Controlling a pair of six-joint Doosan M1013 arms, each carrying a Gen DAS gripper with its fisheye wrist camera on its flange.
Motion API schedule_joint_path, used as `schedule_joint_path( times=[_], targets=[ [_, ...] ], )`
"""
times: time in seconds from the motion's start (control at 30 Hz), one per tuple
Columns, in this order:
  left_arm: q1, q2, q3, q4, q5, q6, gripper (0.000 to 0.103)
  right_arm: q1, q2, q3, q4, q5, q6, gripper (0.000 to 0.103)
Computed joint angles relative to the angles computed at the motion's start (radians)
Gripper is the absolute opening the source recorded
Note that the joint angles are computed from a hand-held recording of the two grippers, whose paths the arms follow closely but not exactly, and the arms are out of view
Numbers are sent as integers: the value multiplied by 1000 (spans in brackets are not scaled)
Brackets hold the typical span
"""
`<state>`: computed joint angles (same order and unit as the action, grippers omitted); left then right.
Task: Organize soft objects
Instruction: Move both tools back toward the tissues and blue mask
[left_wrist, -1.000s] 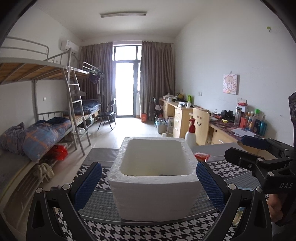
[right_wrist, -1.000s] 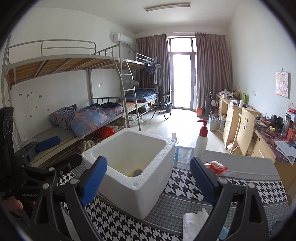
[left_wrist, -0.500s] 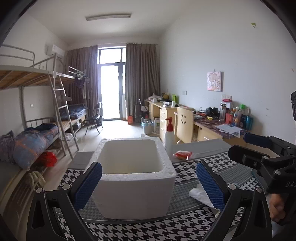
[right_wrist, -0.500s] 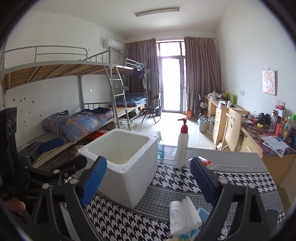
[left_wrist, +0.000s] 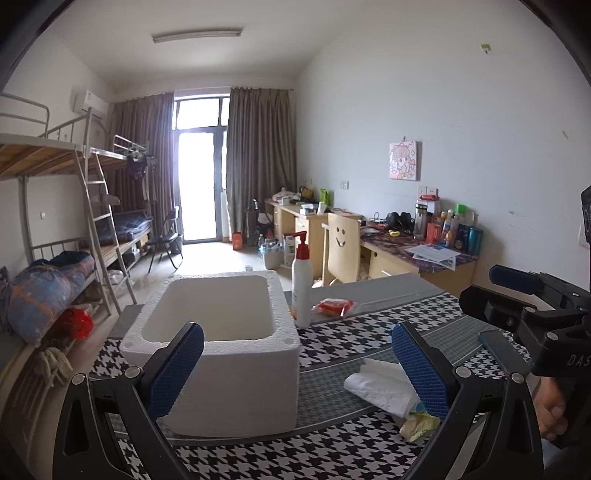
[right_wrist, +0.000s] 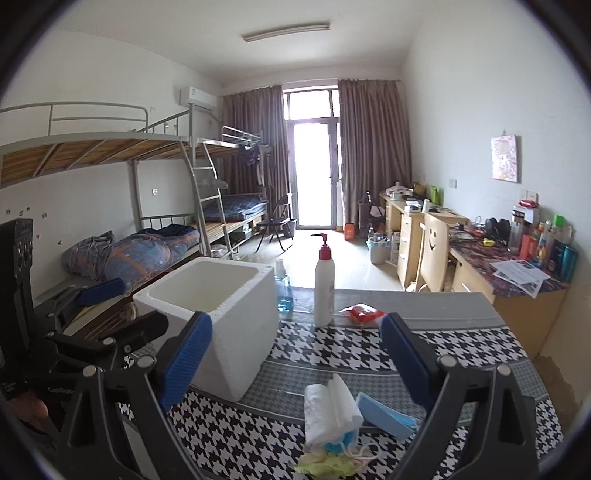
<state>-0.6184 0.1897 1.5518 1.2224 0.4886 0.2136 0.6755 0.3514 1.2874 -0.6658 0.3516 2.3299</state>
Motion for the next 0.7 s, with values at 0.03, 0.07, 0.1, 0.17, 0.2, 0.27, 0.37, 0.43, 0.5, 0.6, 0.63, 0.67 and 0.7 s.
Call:
schedule_joint_path(
  times=[0.03,0.07,0.1,0.17,0.2,0.27,0.37,0.43,0.5,0.6,0.63,0.67,0.7],
  targets=[
    [-2,3,-1,-2,0,6,102,0,-3,6,-32,8,35,95],
    [-3,6,-4,-14,-8,22,102,-1,-6,12,-39,8,46,95],
    [-1,7,-5,-26,-15,34,102,-2,-8,17,-42,7,52,95],
    [2,12,-10,-60,-35,60,102,-3,-13,27,-82,12,96,95],
    [3,14,-10,-70,-44,71,102,-2,-16,32,-98,13,114,95],
    [4,19,-15,-87,-48,88,102,-3,-18,38,-126,19,142,95],
    [7,23,-15,-95,-66,87,102,-7,-21,46,-139,25,167,95],
    [5,23,-9,-51,-72,47,102,-10,-21,49,-141,30,180,95],
    [5,27,-11,-53,-75,53,102,-11,-21,52,-148,38,191,95],
    [7,32,-15,-91,-84,83,102,-16,-19,55,-148,38,198,95],
    [8,34,-16,-100,-88,91,102,-18,-20,57,-139,34,188,95],
    [8,35,-17,-107,-90,97,102,-19,-21,61,-143,33,190,95],
    [9,36,-16,-113,-93,100,102,-18,-22,62,-155,37,200,95]
  ],
)
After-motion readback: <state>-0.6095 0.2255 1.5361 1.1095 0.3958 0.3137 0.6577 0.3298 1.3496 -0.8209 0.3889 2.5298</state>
